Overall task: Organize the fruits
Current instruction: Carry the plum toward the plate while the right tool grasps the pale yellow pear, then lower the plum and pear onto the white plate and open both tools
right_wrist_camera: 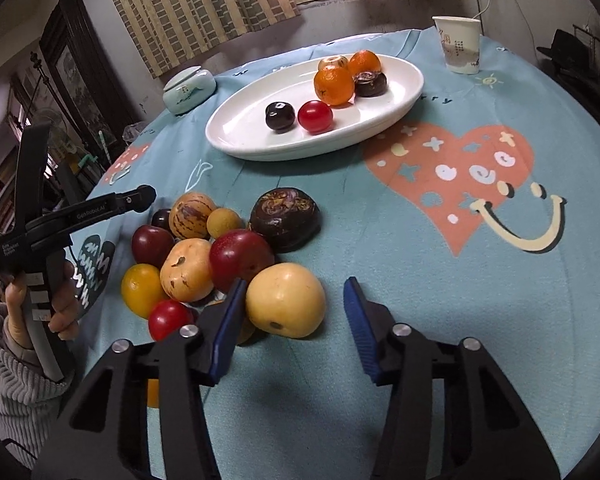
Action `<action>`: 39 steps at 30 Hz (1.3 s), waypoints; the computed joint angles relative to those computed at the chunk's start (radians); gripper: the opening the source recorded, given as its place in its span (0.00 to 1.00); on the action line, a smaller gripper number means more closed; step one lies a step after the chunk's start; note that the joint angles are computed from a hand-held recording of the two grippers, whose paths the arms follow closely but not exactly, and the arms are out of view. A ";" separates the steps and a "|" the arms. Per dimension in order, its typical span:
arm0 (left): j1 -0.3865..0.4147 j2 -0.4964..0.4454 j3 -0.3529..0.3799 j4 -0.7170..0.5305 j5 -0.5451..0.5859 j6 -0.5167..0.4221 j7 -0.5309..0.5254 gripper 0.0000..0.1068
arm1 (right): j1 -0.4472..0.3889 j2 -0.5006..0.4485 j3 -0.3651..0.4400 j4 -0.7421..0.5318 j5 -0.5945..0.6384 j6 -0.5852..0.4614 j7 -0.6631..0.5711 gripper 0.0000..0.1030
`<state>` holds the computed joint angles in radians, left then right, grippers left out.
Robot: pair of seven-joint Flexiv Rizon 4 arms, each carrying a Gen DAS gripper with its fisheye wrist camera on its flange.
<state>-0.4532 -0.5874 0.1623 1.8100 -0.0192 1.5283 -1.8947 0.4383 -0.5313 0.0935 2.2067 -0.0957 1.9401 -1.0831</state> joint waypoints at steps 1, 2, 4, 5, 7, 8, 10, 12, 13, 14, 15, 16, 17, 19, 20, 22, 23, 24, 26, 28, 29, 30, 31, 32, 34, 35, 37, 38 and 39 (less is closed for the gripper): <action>0.002 -0.001 -0.003 -0.001 0.001 -0.003 0.003 0.27 | -0.027 -0.005 0.024 -0.004 -0.013 0.001 0.006 0.46; 0.026 0.000 -0.035 0.002 -0.003 -0.014 0.026 0.27 | -0.065 -0.011 0.058 -0.007 -0.032 0.001 0.018 0.46; 0.068 -0.002 -0.099 0.004 -0.017 -0.034 0.074 0.27 | -0.124 -0.021 0.107 -0.012 -0.067 0.000 0.041 0.46; 0.054 -0.005 -0.085 0.000 -0.010 -0.036 0.075 0.27 | -0.129 -0.021 0.112 -0.012 -0.075 0.000 0.049 0.46; 0.040 -0.008 -0.071 -0.005 -0.001 -0.031 0.077 0.27 | -0.112 -0.016 0.095 -0.006 -0.076 0.004 0.051 0.46; 0.058 -0.008 -0.095 0.001 -0.012 -0.024 0.086 0.27 | -0.114 -0.016 0.097 -0.005 -0.082 0.006 0.053 0.46; 0.059 -0.012 -0.096 -0.001 -0.021 -0.023 0.091 0.27 | -0.123 -0.019 0.103 -0.004 -0.091 0.009 0.056 0.43; 0.009 -0.019 -0.035 -0.016 -0.003 -0.030 0.067 0.27 | -0.125 -0.017 0.105 0.001 -0.102 0.017 0.060 0.38; -0.020 -0.022 -0.001 -0.022 0.013 -0.026 0.054 0.27 | -0.107 -0.015 0.087 0.002 -0.096 0.019 0.056 0.38; -0.042 -0.026 0.026 -0.031 0.029 -0.025 0.045 0.27 | -0.098 -0.014 0.079 0.002 -0.093 0.019 0.054 0.38; -0.071 -0.032 0.061 -0.042 0.049 -0.030 0.033 0.27 | -0.104 -0.016 0.084 0.002 -0.096 0.019 0.057 0.38; -0.093 -0.037 0.088 -0.051 0.065 -0.036 0.021 0.27 | -0.103 -0.015 0.082 0.003 -0.095 0.020 0.058 0.38; -0.111 -0.041 0.112 -0.058 0.081 -0.039 0.008 0.27 | -0.087 -0.012 0.068 0.005 -0.084 0.020 0.056 0.38; -0.104 -0.036 0.108 -0.055 0.092 -0.030 -0.006 0.27 | -0.049 -0.004 0.033 0.011 -0.055 0.032 0.044 0.38; -0.104 -0.030 0.112 -0.048 0.095 -0.016 -0.020 0.27 | -0.034 0.000 0.020 0.015 -0.036 0.048 0.039 0.38; -0.092 -0.012 0.103 -0.029 0.094 0.017 -0.033 0.27 | -0.044 0.007 0.025 0.026 -0.014 0.088 0.041 0.38; -0.093 -0.001 0.106 -0.022 0.092 0.037 -0.040 0.27 | -0.043 0.010 0.023 0.031 -0.001 0.106 0.040 0.38; -0.113 0.004 0.131 -0.025 0.093 0.045 -0.052 0.27 | -0.035 0.014 0.015 0.034 0.013 0.120 0.035 0.38; -0.131 0.018 0.149 -0.045 0.089 0.046 -0.057 0.27 | -0.040 0.028 0.017 0.034 0.024 0.148 0.029 0.38; -0.154 0.021 0.173 -0.093 0.089 0.016 -0.061 0.27 | -0.046 0.063 0.012 0.021 0.024 0.157 0.019 0.38; -0.168 0.017 0.189 -0.123 0.097 -0.001 -0.069 0.27 | -0.032 0.084 -0.007 0.009 0.035 0.148 0.003 0.38; -0.175 0.013 0.197 -0.158 0.106 -0.015 -0.076 0.27 | 0.010 0.113 -0.052 -0.011 0.070 0.131 -0.030 0.38; -0.177 0.007 0.200 -0.193 0.115 -0.029 -0.084 0.27 | 0.058 0.135 -0.102 -0.037 0.111 0.117 -0.068 0.38; -0.177 -0.005 0.200 -0.239 0.121 -0.049 -0.092 0.27 | 0.078 0.146 -0.123 -0.058 0.134 0.104 -0.091 0.38; -0.176 -0.033 0.202 -0.310 0.139 -0.082 -0.116 0.27 | 0.154 0.155 -0.204 -0.119 0.196 0.068 -0.151 0.38; -0.171 -0.056 0.198 -0.354 0.142 -0.103 -0.127 0.27 | 0.187 0.142 -0.240 -0.160 0.225 0.048 -0.179 0.38; -0.142 -0.098 0.165 -0.418 0.143 -0.138 -0.136 0.27 | 0.180 0.098 -0.246 -0.220 0.220 0.025 -0.183 0.38; -0.120 -0.126 0.138 -0.454 0.138 -0.167 -0.129 0.27 | 0.153 0.060 -0.228 -0.264 0.201 -0.001 -0.170 0.38; -0.104 -0.150 0.119 -0.487 0.138 -0.200 -0.124 0.27 | 0.135 0.032 -0.216 -0.290 0.186 -0.019 -0.158 0.38</action>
<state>-0.5569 -0.7377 0.2810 1.3231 0.1192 1.3281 -2.0191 0.5733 -0.4994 -0.1229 1.9162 0.0900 1.9208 -1.2409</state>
